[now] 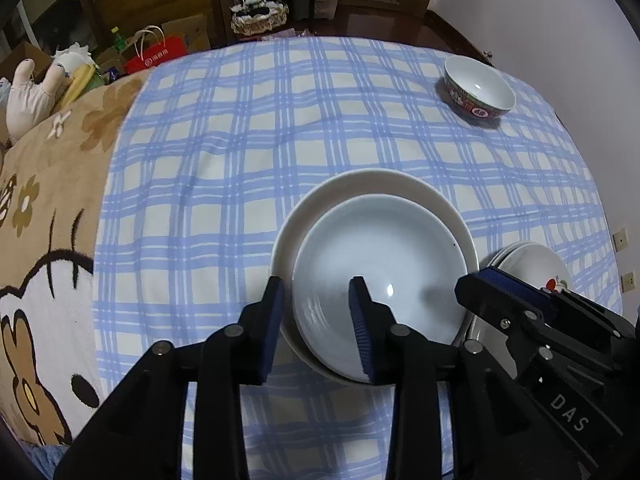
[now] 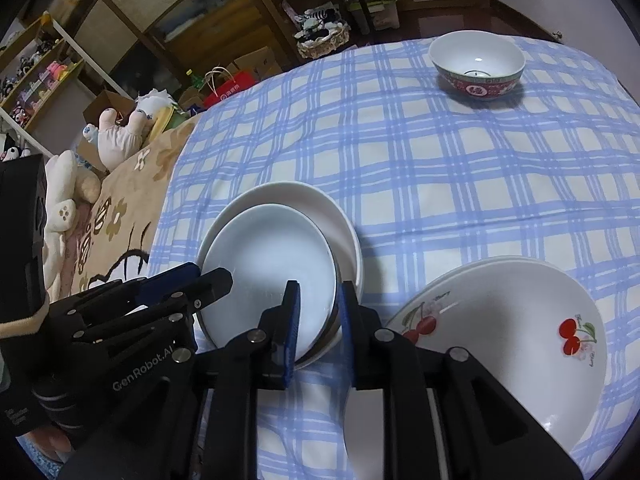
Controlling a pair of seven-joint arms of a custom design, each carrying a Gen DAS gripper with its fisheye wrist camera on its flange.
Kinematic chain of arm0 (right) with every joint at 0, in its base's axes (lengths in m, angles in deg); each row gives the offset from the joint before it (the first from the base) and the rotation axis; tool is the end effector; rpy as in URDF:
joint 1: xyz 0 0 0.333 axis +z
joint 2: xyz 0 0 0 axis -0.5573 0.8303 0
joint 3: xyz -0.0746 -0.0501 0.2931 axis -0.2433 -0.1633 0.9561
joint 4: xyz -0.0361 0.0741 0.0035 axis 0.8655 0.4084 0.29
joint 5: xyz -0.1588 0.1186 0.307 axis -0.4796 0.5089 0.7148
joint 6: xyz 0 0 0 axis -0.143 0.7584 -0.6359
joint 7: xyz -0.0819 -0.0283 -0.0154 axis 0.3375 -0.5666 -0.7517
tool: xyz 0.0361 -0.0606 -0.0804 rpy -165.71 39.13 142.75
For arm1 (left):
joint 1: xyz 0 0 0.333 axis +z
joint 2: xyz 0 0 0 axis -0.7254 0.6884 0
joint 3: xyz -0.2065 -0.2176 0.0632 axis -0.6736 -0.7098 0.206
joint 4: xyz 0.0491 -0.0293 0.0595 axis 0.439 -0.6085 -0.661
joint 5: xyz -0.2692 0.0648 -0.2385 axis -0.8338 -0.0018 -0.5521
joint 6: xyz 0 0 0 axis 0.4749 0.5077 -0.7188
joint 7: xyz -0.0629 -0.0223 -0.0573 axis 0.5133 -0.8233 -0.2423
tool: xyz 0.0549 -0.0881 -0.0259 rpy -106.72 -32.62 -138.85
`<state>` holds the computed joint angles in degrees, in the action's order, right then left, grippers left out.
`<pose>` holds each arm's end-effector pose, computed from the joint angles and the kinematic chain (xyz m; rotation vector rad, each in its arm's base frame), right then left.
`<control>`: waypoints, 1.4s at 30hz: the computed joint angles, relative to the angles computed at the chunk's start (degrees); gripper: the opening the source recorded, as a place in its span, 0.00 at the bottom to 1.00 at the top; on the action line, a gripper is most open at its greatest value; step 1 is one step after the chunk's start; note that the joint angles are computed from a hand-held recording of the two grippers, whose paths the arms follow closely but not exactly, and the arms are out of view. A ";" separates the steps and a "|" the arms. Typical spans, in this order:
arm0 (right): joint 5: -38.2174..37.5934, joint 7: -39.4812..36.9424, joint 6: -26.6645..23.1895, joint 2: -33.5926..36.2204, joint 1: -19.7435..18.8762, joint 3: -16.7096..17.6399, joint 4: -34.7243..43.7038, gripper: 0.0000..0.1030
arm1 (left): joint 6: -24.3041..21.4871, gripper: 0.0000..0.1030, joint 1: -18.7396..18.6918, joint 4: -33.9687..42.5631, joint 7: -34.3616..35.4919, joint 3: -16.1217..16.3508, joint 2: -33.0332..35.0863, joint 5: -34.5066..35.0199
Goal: Organize plates and bowls
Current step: 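Open both grippers to release the nested white bowls, then move both open grippers to the red-stamped white bowl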
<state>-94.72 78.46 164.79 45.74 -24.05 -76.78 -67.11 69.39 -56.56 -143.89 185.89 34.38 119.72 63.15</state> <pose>0.6226 0.1652 0.3040 -1.3160 2.1955 -0.1911 0.7010 -0.2038 0.3212 -1.4311 2.5714 -0.5301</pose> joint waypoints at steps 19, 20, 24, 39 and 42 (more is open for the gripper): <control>-14.60 19.15 -0.38 -8.32 12.28 -16.07 -7.05 0.89 | 7.91 0.62 3.32 -9.12 3.87 -2.84 -5.64 -6.71; -17.28 21.71 -0.51 -9.14 13.94 -18.16 -7.70 0.92 | 8.67 0.66 3.39 -9.96 4.16 -2.94 -6.13 -7.08; -25.15 29.01 -0.08 -11.96 16.08 -21.76 -10.06 0.98 | 10.82 0.77 2.70 -12.53 4.33 -2.31 -8.05 -6.84; -46.53 45.69 -3.56 -21.61 12.24 -22.47 -16.91 1.00 | 12.10 0.83 3.01 -14.63 6.60 -4.28 -12.88 -11.07; -48.55 45.98 -4.67 -23.04 9.86 -21.19 -17.68 1.00 | 11.77 0.83 2.18 -13.67 6.37 -4.09 -12.92 -10.50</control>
<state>-143.27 124.44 160.11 22.70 -14.19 -97.97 -84.79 81.16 -54.37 -157.56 192.26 30.28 106.80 52.65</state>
